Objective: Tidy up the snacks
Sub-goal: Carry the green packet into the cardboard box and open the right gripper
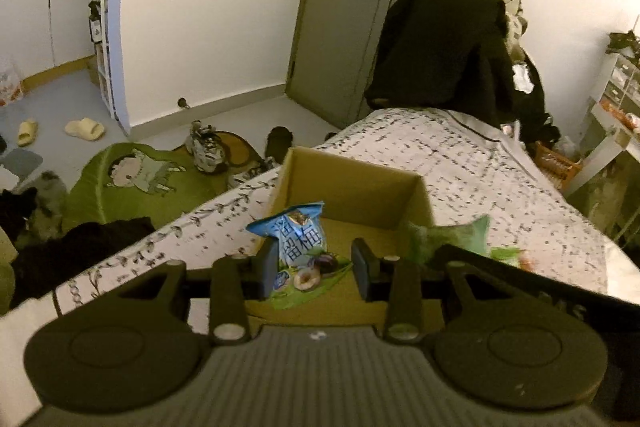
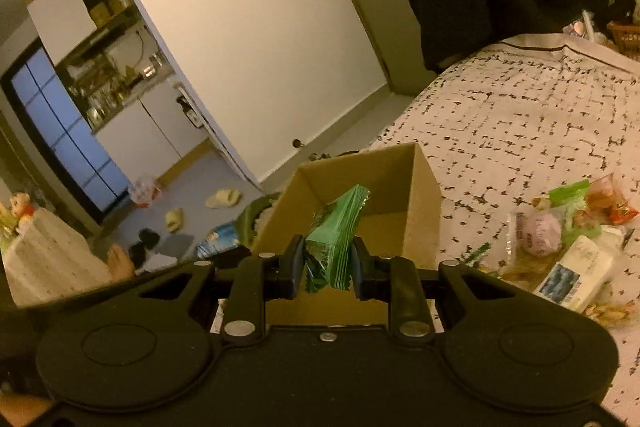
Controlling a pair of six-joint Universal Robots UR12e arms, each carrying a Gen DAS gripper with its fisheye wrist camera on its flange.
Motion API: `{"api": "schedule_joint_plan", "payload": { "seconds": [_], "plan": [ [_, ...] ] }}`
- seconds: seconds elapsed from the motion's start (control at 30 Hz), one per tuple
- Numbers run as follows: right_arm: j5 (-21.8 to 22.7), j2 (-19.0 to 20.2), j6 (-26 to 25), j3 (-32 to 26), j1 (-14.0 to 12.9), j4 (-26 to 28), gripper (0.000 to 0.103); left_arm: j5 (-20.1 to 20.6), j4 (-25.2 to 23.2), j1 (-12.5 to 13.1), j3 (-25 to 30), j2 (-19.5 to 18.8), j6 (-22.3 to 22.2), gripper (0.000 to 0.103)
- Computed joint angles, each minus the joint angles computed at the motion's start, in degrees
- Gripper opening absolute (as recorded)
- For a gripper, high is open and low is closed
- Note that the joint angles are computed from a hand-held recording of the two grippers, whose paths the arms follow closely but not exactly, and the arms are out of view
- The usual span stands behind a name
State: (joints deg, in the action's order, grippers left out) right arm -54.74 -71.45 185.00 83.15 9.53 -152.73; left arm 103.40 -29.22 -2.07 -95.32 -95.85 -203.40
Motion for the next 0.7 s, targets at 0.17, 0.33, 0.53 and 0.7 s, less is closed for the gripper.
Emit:
{"api": "schedule_joint_plan", "payload": {
  "seconds": [0.17,0.33,0.53,0.7],
  "plan": [
    [-1.7,0.3,1.3,0.0,0.1,0.8,0.024,0.0,-0.6,0.4,0.3,-0.6,-0.6,0.038],
    [-1.9,0.3,2.3,0.3,0.0,-0.5,0.024,0.2,-1.7,0.4,0.7,-1.2,-1.6,0.041],
    [-2.0,0.8,2.6,0.0,0.2,-0.2,0.024,0.9,-0.2,0.7,-0.3,-0.7,-2.9,0.055],
    [-2.0,0.9,2.3,0.0,0.4,0.2,0.024,2.0,-0.8,1.0,-1.0,0.2,-3.3,0.059]
  ]
}}
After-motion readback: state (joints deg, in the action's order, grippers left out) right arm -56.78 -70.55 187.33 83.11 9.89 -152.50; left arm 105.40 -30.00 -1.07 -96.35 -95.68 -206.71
